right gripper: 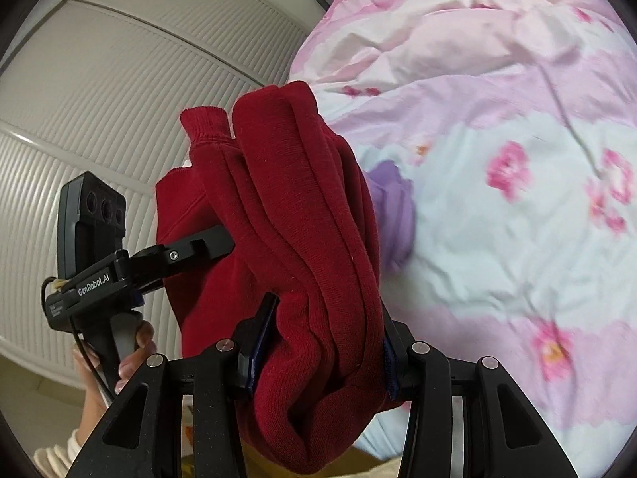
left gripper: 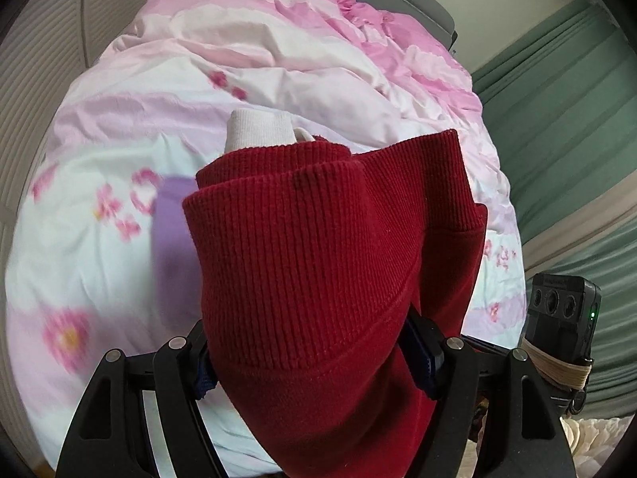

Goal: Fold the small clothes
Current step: 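Carry the sweatshirt bundle with both grippers toward the lilac folded garment, then lower the bundle onto the lilac garment and open both grippers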

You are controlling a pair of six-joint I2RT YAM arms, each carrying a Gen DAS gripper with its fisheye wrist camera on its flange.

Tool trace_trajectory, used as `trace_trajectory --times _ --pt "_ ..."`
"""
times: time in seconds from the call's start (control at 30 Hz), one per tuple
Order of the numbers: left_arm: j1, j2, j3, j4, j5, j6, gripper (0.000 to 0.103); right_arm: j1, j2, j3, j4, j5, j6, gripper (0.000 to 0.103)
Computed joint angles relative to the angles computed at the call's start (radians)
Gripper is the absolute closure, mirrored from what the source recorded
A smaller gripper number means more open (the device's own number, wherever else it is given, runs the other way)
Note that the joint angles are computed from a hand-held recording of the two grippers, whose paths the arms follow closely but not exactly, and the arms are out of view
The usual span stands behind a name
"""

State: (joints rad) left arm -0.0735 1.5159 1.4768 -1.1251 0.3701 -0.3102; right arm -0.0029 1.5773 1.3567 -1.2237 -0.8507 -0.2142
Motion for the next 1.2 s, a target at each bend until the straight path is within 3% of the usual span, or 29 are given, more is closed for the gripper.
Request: trace_trajectory --times 0.2,0.43,0.6,0.7,0.87,0.97,1.1,1.2 --pt "0.171 0.293 0.185 -0.045 0.096 0.246 0.027 0.221 0.101 0.024 0.303 0.085 0.365 0.058" --pt "0.199 0.628 0.408 -0.12 0.105 0.4 0.026 0.33 0.311 0.125 0.44 0.175 0.579 0.058" --pt "0.189 0.731 0.419 -0.116 0.098 0.438 0.02 0.369 0.391 0.106 0.497 0.219 0.67 0.058" --pt "0.165 0.72 0.385 -0.065 0.032 0.456 0.012 0.376 0.396 0.08 0.509 0.229 0.692 0.057" --pt "0.134 0.641 0.342 -0.005 -0.101 0.446 0.01 0.379 0.412 0.085 0.506 0.264 0.729 0.041" --pt "0.124 0.479 0.205 0.092 -0.192 0.442 0.011 0.375 0.428 0.115 0.478 0.284 0.693 0.034" --pt "0.133 0.287 0.018 0.164 -0.161 0.409 0.011 0.356 0.427 0.139 0.441 0.285 0.679 0.032" --pt "0.117 0.171 -0.116 0.226 -0.223 0.327 0.011 0.358 0.406 0.157 0.424 0.318 0.616 0.031"
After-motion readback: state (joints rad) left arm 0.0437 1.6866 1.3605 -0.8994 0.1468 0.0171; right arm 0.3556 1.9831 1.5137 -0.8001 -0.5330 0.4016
